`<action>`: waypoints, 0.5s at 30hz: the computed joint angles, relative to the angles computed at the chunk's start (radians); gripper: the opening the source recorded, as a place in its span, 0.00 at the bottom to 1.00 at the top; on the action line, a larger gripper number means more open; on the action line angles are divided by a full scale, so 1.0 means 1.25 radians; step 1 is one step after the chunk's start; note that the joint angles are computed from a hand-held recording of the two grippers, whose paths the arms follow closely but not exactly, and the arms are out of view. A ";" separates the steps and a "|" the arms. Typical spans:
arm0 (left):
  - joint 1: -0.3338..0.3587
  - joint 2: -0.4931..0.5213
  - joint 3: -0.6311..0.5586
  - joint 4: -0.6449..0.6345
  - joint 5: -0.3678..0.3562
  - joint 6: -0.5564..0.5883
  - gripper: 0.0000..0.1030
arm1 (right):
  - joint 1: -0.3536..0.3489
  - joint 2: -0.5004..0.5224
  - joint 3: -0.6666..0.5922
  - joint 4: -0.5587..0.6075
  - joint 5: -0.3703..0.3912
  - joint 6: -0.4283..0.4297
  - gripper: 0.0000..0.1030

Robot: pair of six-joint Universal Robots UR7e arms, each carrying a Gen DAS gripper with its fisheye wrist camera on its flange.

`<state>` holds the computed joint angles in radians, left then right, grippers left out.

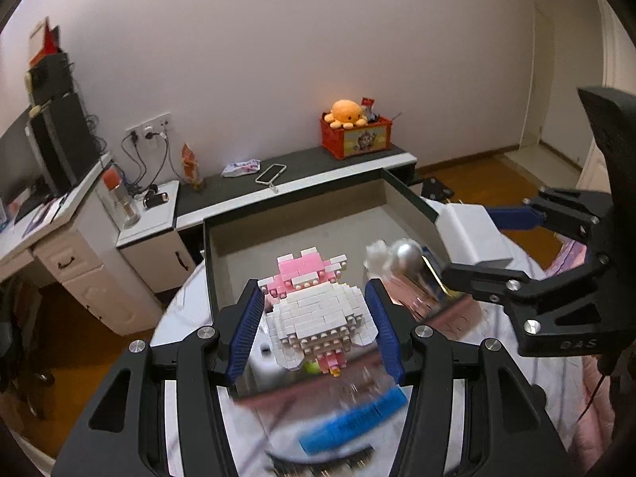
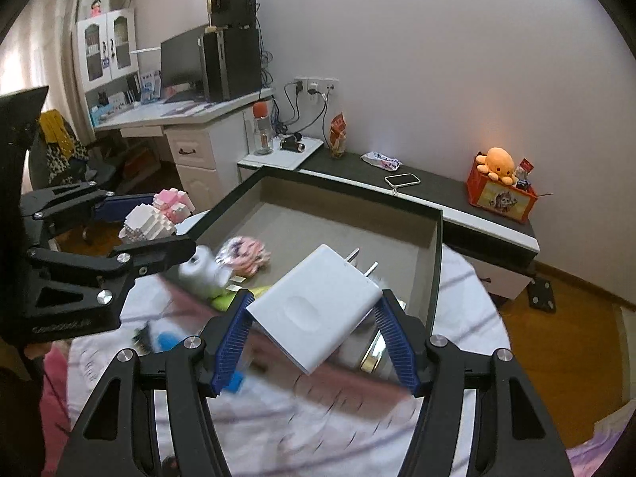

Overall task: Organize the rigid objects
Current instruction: 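Carry the block figure and charger into the pink box and open both tools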

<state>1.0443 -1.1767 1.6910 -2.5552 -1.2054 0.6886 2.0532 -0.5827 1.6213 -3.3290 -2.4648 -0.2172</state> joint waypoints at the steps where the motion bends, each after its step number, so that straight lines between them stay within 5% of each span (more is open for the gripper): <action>1: -0.002 0.014 -0.011 -0.004 0.004 0.006 0.52 | -0.011 0.003 -0.021 0.019 0.003 -0.004 0.63; 15: 0.044 0.251 -0.272 0.126 0.090 -0.002 0.53 | -0.120 0.089 -0.260 0.303 0.034 0.004 0.63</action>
<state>1.0996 -0.8625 1.3506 -2.3982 -1.0924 0.6863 1.9030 -0.4712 1.2966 -2.9508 -2.4223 -0.2118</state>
